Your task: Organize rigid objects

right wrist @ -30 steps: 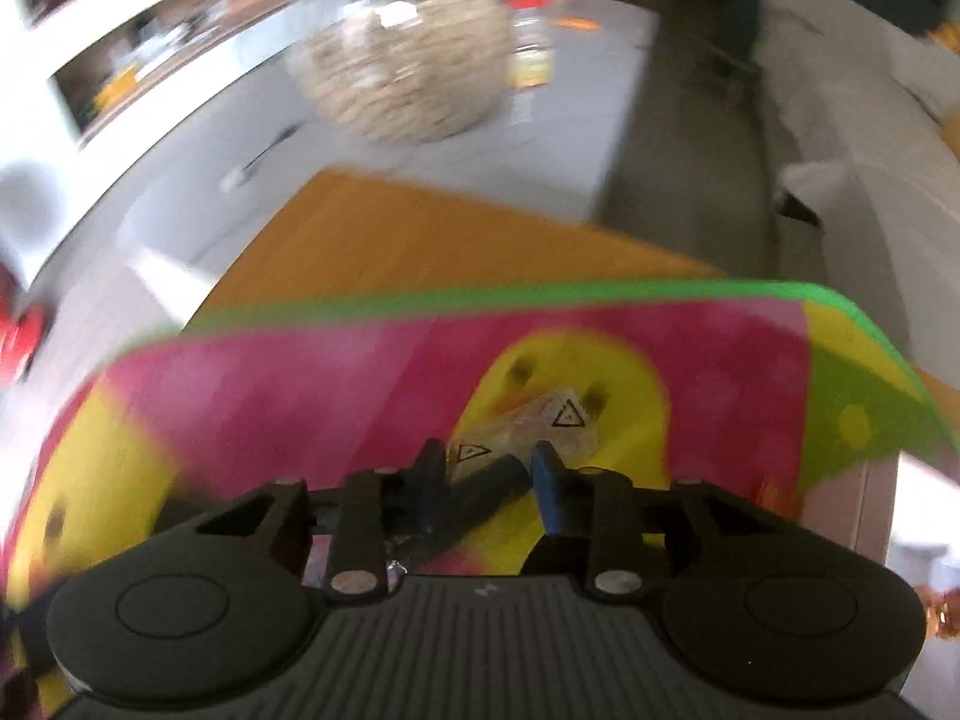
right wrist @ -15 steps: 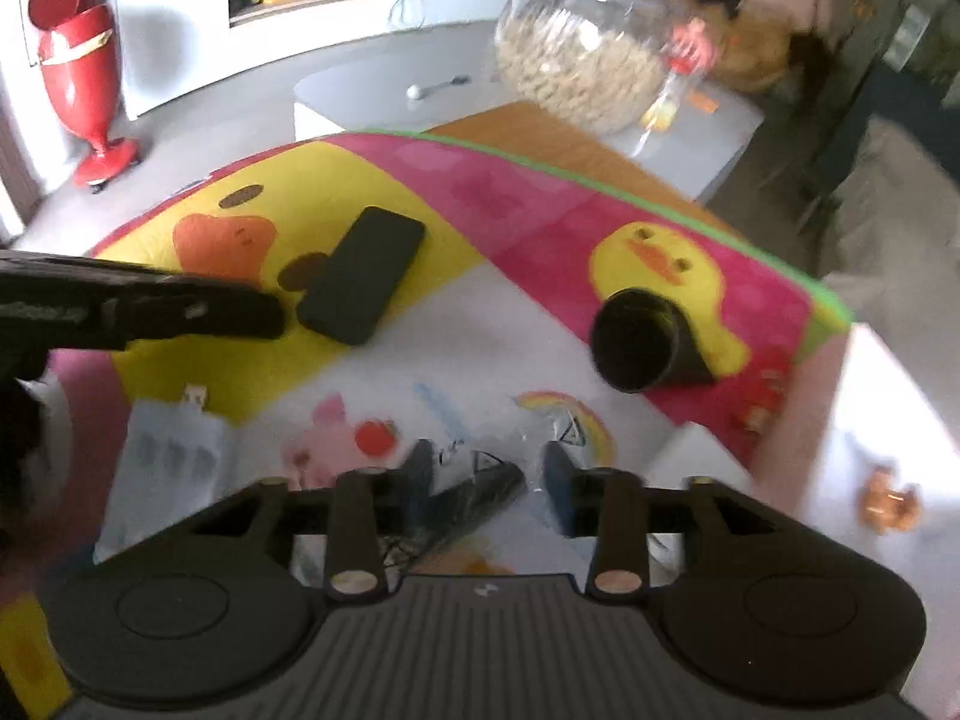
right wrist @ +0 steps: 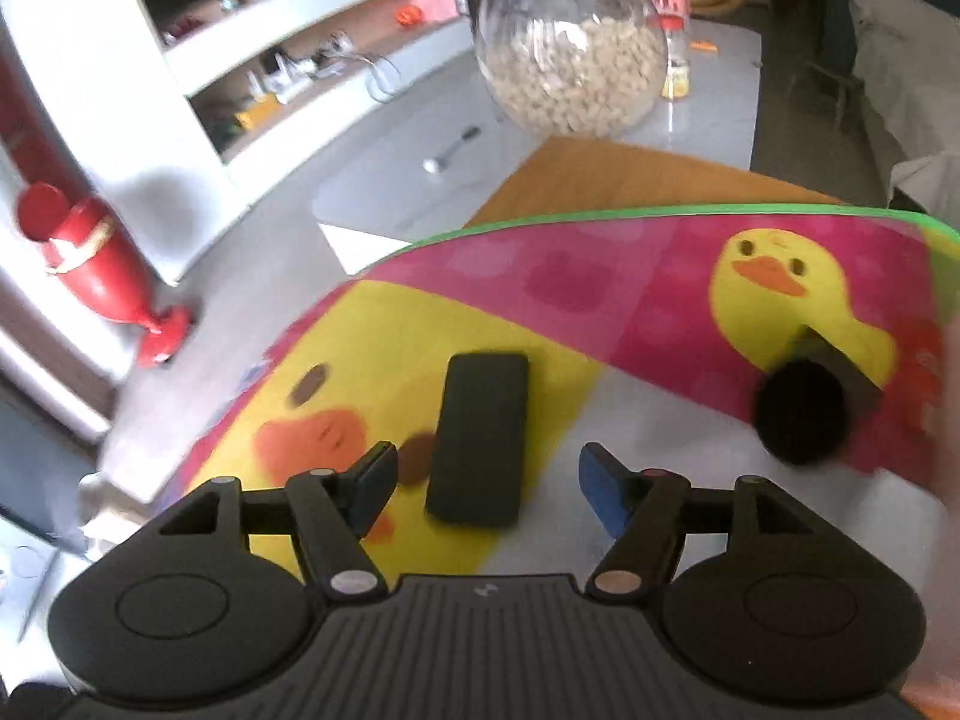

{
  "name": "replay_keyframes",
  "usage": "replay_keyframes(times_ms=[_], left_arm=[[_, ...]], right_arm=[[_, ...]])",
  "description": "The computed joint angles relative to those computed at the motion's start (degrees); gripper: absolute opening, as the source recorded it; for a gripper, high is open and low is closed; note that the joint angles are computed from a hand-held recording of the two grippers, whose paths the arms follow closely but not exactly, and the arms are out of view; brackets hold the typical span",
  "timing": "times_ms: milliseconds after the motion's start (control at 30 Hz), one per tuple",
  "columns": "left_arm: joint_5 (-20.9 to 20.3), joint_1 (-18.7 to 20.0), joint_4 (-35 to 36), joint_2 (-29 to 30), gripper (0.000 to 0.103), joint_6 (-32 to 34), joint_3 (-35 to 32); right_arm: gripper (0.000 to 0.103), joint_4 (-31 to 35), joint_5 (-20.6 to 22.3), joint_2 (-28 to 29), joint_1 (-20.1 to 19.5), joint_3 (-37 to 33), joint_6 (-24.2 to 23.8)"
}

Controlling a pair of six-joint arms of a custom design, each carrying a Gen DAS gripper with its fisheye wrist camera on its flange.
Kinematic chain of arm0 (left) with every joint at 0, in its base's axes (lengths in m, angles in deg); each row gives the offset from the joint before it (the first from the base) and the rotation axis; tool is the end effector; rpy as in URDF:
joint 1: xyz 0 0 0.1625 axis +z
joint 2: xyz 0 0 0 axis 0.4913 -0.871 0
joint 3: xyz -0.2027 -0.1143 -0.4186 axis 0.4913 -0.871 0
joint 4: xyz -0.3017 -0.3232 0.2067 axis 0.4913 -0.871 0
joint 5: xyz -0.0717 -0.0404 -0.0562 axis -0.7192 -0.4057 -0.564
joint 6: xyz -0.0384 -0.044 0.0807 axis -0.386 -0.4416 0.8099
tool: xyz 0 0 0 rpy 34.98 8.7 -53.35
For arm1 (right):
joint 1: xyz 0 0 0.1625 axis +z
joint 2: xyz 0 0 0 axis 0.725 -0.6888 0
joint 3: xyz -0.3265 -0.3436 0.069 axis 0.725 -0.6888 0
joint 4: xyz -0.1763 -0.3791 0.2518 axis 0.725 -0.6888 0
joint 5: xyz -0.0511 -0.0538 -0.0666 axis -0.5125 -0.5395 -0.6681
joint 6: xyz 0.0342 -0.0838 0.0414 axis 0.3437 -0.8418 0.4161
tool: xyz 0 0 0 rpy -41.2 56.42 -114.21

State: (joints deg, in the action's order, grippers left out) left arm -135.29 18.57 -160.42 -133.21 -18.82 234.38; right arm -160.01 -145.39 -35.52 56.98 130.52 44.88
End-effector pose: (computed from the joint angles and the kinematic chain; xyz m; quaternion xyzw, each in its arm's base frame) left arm -0.1227 -0.4174 0.1317 0.1351 0.9274 -0.3192 0.1406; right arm 0.2548 -0.6486 0.0312 0.2902 -0.9187 0.1756 0.2023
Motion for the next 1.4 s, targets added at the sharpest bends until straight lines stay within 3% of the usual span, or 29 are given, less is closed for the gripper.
replay_keyframes(times_ms=[33,67,167,267,300,333,367,500,600,733,800,833,933,1133,1233,1400], left_arm=[[-0.4,0.4,-0.6,0.2,0.036,0.2,-0.1],[-0.9,1.0,-0.9,0.4,0.036,0.2,-0.4],[-1.8,2.4,-2.1,1.6,0.036,1.7,-1.9],[-2.6,3.8,-4.3,4.4,0.036,4.0,-4.1],[-3.1,4.2,-4.9,5.4,0.036,4.9,-4.9],[-3.6,4.6,-5.7,6.5,0.036,5.7,-5.8],[-4.1,5.1,-6.3,7.6,0.036,6.7,-6.8],[-5.1,6.4,-8.4,11.9,0.036,11.6,-10.7],[-4.1,6.6,-8.2,13.0,0.036,13.4,-12.4],[-0.4,5.3,-9.7,12.5,0.036,12.9,-11.9],[-1.9,5.3,-10.3,11.5,0.036,11.7,-11.3],[-2.6,5.1,-11.0,11.3,0.036,10.9,-11.1],[-4.6,3.9,-11.4,10.7,0.036,11.5,-10.7],[-5.0,0.5,-7.2,13.6,0.036,19.6,-14.3],[-5.1,0.7,-12.3,17.4,0.036,25.6,-19.7],[-2.8,4.5,-6.1,24.2,0.036,22.2,-33.1]], right_arm=[[0.045,-0.1,-0.6,1.3,0.1,-0.9,-1.2],[0.039,1.3,-0.8,1.8,0.1,-1.6,-2.5],[0.039,-0.1,-1.4,0.8,0.4,0.6,-8.2],[0.039,-1.5,0.4,-3.6,-0.5,5.2,-6.3],[0.039,-4.6,1.3,-5.8,-0.9,7.9,-6.5],[0.015,-8.4,1.6,-7.6,-1.2,10.4,-7.3],[0.002,-13.0,1.6,-9.6,-1.5,13.3,-8.6],[0.002,-20.6,3.8,-18.0,-4.8,22.2,-6.8],[0.003,-26.8,2.6,-21.8,-7.7,27.2,-5.4],[0.008,-33.5,0.6,-23.4,-11.8,31.0,-5.2],[0.025,-33.6,1.6,-24.2,-14.6,32.0,-3.0],[0.039,-33.5,2.0,-24.3,-15.8,32.2,-1.1],[0.045,-37.2,8.8,-24.6,-19.9,34.3,0.8],[0.058,-44.8,10.0,-20.8,-20.3,35.2,-3.3],[0.063,-46.7,8.5,-19.8,-19.4,35.1,-5.8],[0.067,-47.9,8.2,-19.0,-19.2,35.1,-7.4]])
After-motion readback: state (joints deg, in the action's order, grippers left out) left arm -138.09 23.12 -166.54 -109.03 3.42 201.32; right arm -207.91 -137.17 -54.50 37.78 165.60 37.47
